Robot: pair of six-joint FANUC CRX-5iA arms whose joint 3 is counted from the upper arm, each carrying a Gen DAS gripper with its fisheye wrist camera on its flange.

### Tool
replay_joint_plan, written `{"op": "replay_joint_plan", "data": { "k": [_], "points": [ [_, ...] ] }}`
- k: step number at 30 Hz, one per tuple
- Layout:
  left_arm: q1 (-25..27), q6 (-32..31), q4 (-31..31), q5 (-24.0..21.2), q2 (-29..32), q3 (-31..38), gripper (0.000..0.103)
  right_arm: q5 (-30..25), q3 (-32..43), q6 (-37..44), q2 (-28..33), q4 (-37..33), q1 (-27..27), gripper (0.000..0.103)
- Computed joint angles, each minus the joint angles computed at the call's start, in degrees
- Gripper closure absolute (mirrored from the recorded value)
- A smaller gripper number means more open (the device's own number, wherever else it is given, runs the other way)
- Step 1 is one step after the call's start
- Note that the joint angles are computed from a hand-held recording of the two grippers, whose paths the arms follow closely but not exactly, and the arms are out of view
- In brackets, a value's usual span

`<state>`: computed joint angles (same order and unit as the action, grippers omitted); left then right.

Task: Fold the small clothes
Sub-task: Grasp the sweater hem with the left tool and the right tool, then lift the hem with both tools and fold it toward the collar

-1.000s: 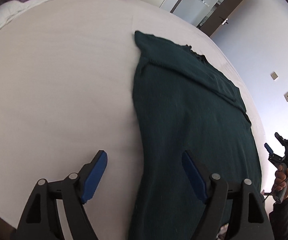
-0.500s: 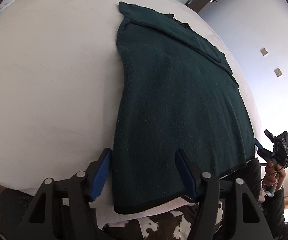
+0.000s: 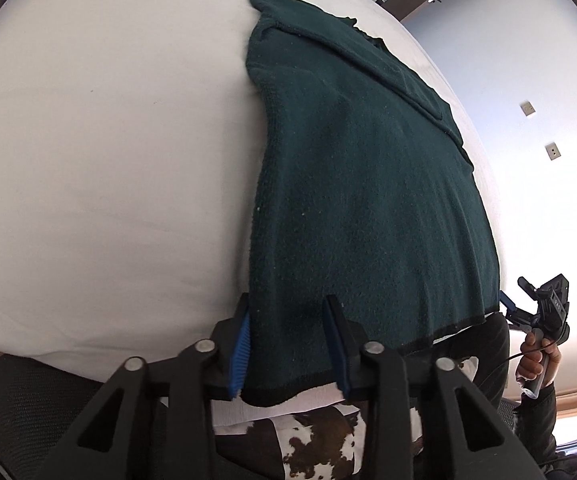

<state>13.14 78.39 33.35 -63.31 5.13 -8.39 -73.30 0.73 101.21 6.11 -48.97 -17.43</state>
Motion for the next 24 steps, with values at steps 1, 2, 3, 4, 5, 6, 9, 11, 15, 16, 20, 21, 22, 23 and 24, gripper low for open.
{"op": "replay_joint_plan", "data": {
  "k": [1, 2, 3, 4, 5, 6, 9, 11, 15, 16, 20, 21, 22, 23, 24],
  "points": [
    [-0.1, 0.0, 0.1, -0.4, 0.3, 0.1, 0.092, -0.7, 0.4, -0.2, 0.4, 0.3, 0.1, 0.032],
    [0.0, -0.2, 0.5, -0.7, 0.5, 0.1, 0.094, -1.4, 0.9, -0.6, 0.9, 0.9, 0.3, 0.032],
    [0.0, -0.3, 0.6, -0.7, 0.5, 0.1, 0.094, -1.9, 1.3, -1.2, 1.3, 1.8, 0.8, 0.032],
    [0.1, -0.5, 0.7, -0.8, 0.5, 0.0, 0.095, -2.4, 1.8, -1.5, 1.6, 2.6, 1.3, 0.032],
    [0.2, -0.8, 0.9, -0.8, 0.3, -0.2, 0.095, -2.8, 2.4, -1.6, 2.1, 3.0, 1.7, 0.032],
    [0.2, -0.8, 0.9, -0.8, 0.4, -0.1, 0.095, -3.2, 2.8, -1.8, 2.5, 3.3, 1.9, 0.032],
    [0.2, -1.1, 0.8, -0.9, 0.4, 0.0, 0.096, -5.3, 4.8, -2.8, 4.5, 3.3, 2.0, 0.033],
    [0.5, -1.6, 1.3, -1.0, 0.3, -0.3, 0.096, -6.7, 5.9, -3.4, 5.5, 2.7, 1.9, 0.034],
    [1.2, -2.8, 2.7, -1.2, -0.1, -1.1, 0.096, -10.0, 6.8, -3.6, 7.1, 0.6, 1.5, 0.043],
    [1.3, -2.9, 2.8, -1.3, -0.1, -1.2, 0.096, -10.1, 6.6, -3.4, 7.1, 0.2, 1.6, 0.043],
    [1.3, -3.2, 2.9, -1.3, -0.3, -1.4, 0.096, -11.2, 6.5, -2.9, 8.3, -3.6, -0.3, 0.047],
    [1.4, -3.3, 2.9, -1.3, -0.4, -1.6, 0.096, -11.5, 6.5, -3.1, 8.7, -4.4, -0.9, 0.053],
    [1.4, -3.4, 3.1, -1.3, -0.5, -1.7, 0.096, -11.6, 6.4, -3.2, 8.9, -4.8, -1.3, 0.057],
    [1.5, -3.5, 3.3, -1.3, -0.5, -1.9, 0.096, -11.7, 6.4, -3.1, 9.1, -5.0, -1.6, 0.067],
    [1.7, -3.6, 3.8, -1.3, -0.6, -2.2, 0.096, -11.7, 6.2, -3.1, 9.2, -5.0, -1.8, 0.074]
  ]
}}
